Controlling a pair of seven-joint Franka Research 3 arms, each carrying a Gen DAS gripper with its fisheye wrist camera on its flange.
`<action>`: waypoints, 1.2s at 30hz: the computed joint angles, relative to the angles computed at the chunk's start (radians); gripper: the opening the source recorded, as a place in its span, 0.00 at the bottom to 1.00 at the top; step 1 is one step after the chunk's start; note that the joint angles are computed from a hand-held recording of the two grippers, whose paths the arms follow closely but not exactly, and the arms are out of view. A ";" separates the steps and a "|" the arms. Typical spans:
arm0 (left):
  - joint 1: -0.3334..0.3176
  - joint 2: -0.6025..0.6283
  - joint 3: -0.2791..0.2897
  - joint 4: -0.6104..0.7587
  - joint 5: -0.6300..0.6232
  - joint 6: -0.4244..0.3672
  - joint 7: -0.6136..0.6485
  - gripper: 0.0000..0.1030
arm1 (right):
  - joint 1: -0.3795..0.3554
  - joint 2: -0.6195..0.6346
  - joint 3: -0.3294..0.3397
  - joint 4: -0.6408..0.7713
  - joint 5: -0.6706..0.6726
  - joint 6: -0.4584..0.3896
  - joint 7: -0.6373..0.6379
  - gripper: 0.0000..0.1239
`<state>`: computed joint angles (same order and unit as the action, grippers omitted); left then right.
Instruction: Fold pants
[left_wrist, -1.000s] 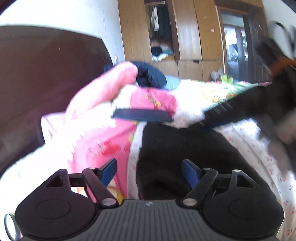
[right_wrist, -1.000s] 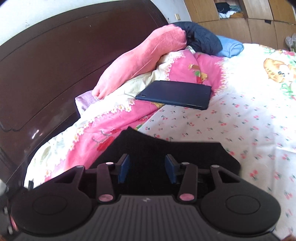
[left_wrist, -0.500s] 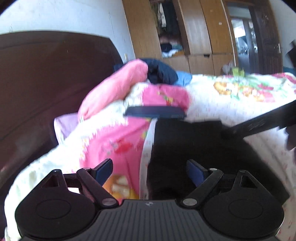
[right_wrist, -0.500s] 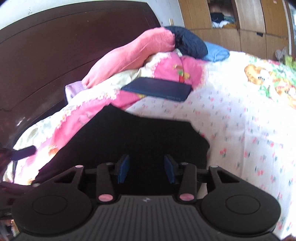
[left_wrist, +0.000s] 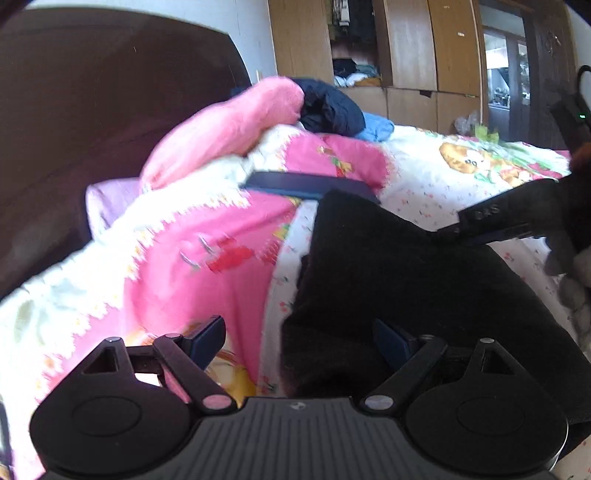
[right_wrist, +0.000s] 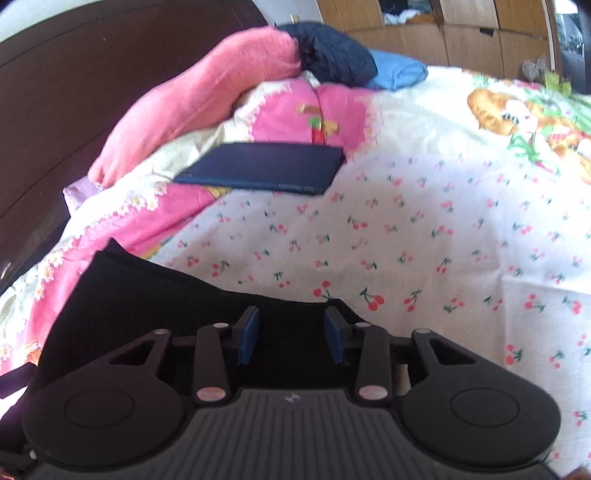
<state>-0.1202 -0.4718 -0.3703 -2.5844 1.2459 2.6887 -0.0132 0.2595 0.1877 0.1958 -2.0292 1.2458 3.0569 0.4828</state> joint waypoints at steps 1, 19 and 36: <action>-0.004 -0.022 -0.008 -0.007 0.006 -0.016 0.006 0.97 | -0.015 -0.029 0.016 -0.018 0.074 -0.004 -0.067 0.32; -0.042 0.035 0.154 -0.047 -0.358 0.273 0.434 0.99 | -0.006 -0.225 -0.165 -0.257 0.083 -0.418 0.154 0.53; -0.168 0.118 0.292 -0.089 -0.772 0.499 0.822 0.79 | -0.028 -0.204 -0.145 -0.230 0.154 -0.499 0.125 0.36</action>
